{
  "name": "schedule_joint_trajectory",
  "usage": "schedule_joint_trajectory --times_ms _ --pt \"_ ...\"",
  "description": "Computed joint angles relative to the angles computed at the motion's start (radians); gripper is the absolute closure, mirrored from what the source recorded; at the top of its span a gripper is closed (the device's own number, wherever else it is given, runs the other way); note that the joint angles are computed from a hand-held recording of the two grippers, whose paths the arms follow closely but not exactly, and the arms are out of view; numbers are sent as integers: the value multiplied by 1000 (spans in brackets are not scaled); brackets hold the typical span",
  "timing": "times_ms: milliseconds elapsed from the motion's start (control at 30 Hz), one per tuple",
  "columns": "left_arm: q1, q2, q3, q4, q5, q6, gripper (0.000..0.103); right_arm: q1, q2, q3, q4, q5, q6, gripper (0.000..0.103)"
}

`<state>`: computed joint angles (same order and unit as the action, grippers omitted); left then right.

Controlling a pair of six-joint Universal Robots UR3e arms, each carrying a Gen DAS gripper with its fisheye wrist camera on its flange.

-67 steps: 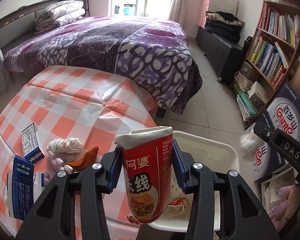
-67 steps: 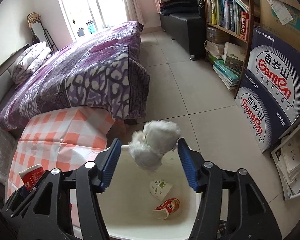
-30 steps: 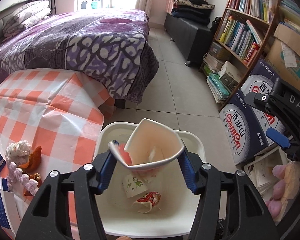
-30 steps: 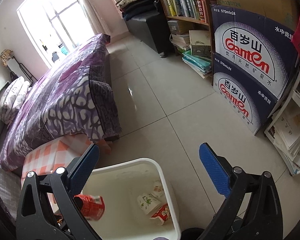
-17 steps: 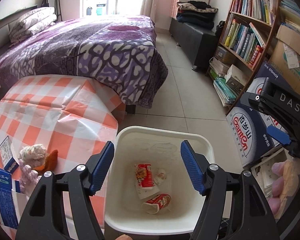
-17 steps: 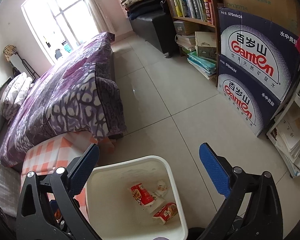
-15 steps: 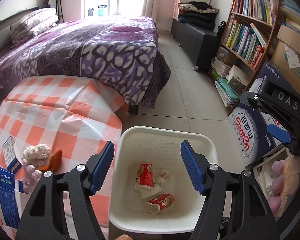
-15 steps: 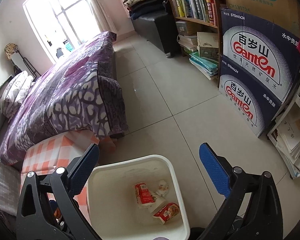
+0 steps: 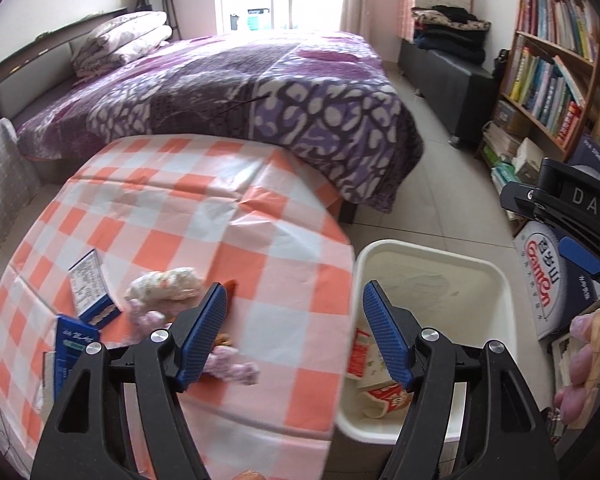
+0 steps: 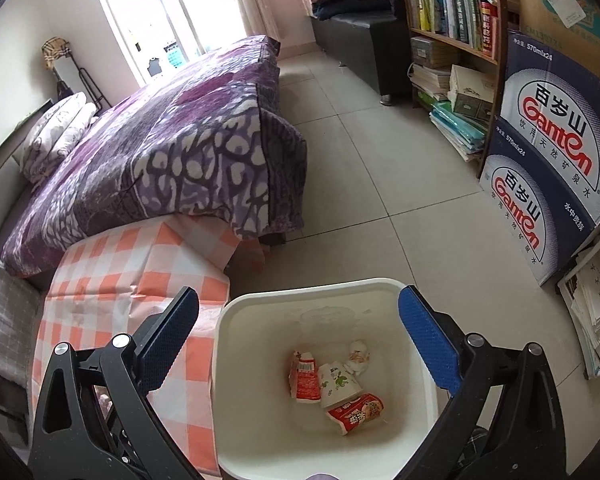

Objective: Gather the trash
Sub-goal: 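Move the left tool back to the blue toothpaste box on the table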

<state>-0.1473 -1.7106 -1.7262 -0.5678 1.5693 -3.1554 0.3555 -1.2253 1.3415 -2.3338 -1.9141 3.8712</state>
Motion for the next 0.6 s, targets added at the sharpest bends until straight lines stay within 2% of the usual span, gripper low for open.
schedule_joint_trajectory --times_ms 400,600 --pt "176 113 -120 -28 107 96 27 120 234 -324 130 14 -33 7" --pt "325 152 -121 -147 69 171 26 170 365 -529 227 30 -61 7"
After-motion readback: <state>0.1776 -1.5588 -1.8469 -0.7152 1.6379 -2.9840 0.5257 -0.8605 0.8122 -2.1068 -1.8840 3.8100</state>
